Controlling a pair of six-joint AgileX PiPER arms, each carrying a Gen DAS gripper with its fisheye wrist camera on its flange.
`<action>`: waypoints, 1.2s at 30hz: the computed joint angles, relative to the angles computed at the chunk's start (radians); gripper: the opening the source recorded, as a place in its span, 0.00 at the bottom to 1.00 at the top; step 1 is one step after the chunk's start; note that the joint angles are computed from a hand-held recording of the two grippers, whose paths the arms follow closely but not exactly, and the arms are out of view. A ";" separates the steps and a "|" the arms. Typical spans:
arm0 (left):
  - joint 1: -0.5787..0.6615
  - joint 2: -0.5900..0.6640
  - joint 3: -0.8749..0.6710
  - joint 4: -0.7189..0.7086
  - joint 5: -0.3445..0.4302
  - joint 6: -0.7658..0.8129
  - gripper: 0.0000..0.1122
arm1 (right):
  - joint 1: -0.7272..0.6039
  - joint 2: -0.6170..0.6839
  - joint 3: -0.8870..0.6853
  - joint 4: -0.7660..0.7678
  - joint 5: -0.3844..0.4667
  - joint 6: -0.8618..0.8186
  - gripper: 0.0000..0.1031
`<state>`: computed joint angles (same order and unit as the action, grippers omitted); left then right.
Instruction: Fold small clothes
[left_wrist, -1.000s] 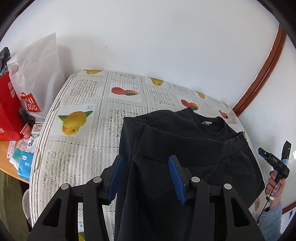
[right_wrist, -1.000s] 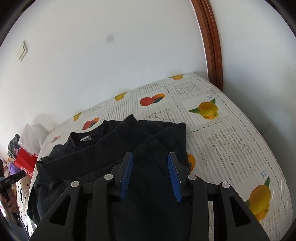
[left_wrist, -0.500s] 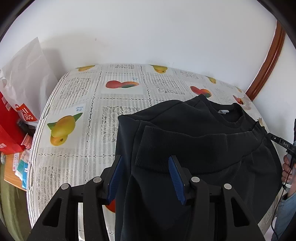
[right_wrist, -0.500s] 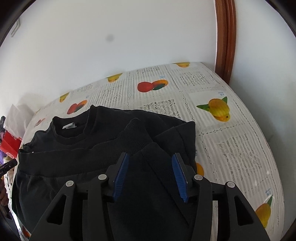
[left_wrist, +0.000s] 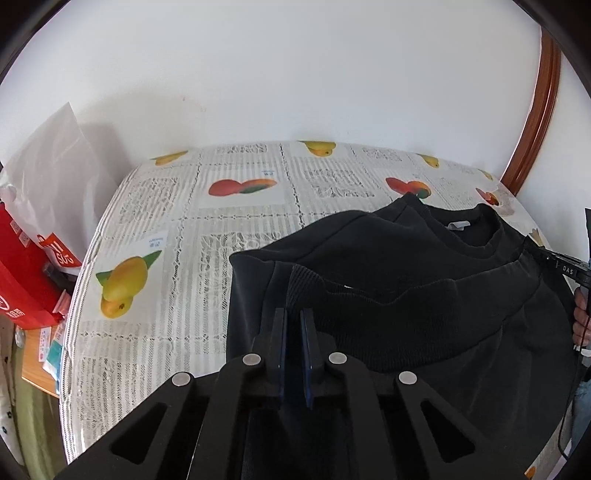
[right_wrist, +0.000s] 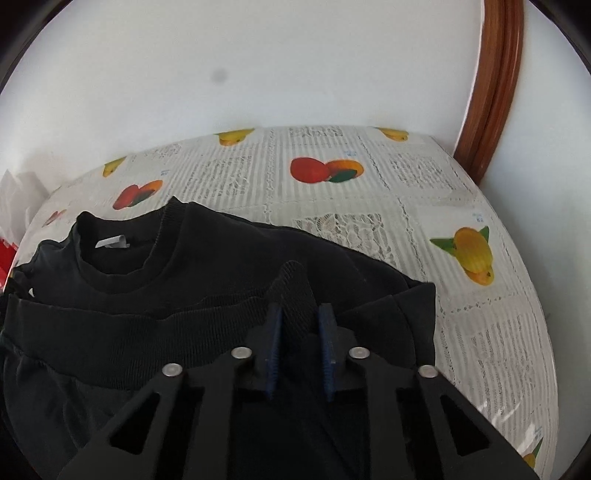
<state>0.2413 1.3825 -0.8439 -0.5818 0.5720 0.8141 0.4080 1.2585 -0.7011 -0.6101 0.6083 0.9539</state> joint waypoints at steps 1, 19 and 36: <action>0.003 -0.004 -0.001 -0.002 -0.004 -0.001 0.06 | 0.027 -0.038 0.022 -0.075 -0.004 0.065 0.14; -0.040 0.036 -0.002 0.067 -0.020 -0.078 0.09 | -0.024 -0.082 0.032 -0.038 0.106 0.099 0.34; 0.267 -0.183 0.114 -0.012 0.282 0.130 0.15 | 0.675 0.007 -0.114 -0.113 0.318 0.596 0.38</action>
<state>0.5084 1.1991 -0.7298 -0.5942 0.8539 0.9445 1.0830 1.2658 -0.8147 -0.7228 0.9265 1.5497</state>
